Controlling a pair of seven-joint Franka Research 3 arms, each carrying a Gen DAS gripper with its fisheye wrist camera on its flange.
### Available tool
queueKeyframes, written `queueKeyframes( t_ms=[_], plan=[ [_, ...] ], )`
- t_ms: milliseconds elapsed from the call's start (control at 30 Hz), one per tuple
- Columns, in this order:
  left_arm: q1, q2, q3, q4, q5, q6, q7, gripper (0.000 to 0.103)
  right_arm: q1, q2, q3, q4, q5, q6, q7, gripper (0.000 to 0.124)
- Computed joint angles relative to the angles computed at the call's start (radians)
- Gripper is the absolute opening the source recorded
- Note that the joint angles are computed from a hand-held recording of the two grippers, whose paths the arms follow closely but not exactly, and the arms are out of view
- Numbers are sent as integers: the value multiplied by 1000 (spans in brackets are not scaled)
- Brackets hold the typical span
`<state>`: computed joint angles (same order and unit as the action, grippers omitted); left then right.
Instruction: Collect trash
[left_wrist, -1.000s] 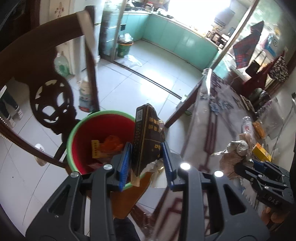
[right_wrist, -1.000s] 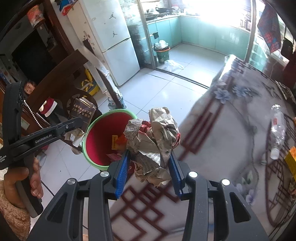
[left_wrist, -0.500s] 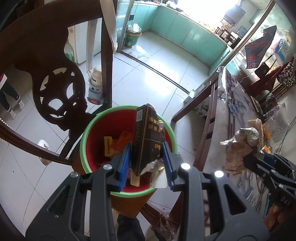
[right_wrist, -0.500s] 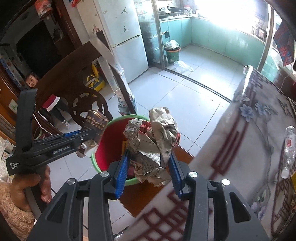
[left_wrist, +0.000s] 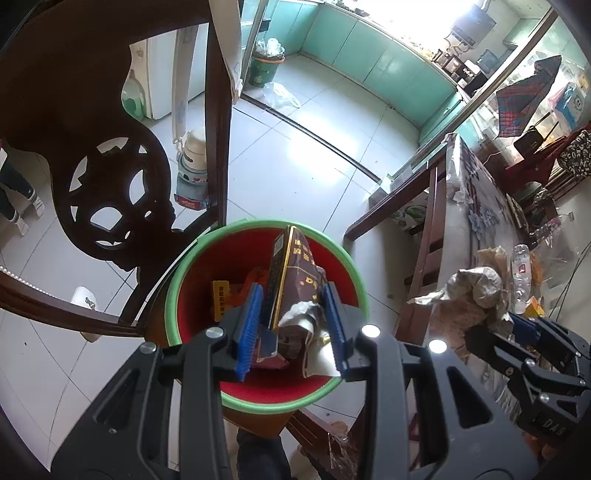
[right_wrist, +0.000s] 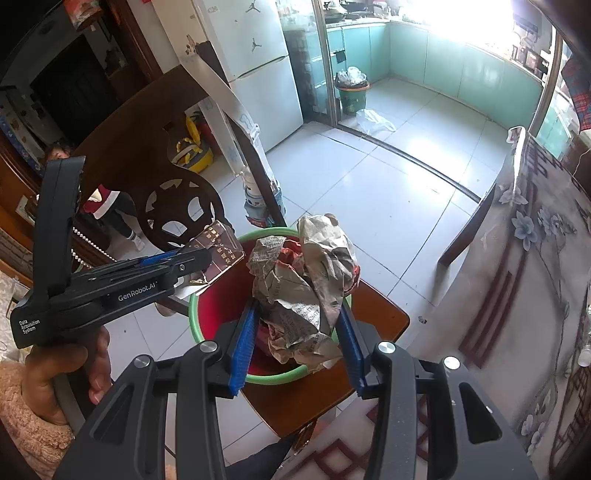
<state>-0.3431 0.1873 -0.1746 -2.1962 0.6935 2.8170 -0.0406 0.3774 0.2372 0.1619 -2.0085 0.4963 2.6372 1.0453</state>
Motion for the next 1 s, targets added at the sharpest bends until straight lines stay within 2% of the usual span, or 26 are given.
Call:
queueKeyframes(
  t_ms=[333,567,600,667,733,1000],
  plan=[
    [13,16,5,-4,-49,15,28,33,10,30,-1,28,-36,-8,26,43],
    [17,20,9,-11,-72,23,40,33,-5,35,19,35,20,1,-25,47],
    [17,21,10,-11,-74,23,41,33,-14,33,29,32,50,6,-55,49],
    [17,22,9,-10,-80,20,44,33,-19,19,36,11,92,38,-93,77],
    [17,22,10,-10,-82,20,46,33,-25,2,43,-7,138,66,-131,79],
    [10,28,12,2,-81,20,51,36,-33,-85,5,-83,176,58,-128,79]
  ],
)
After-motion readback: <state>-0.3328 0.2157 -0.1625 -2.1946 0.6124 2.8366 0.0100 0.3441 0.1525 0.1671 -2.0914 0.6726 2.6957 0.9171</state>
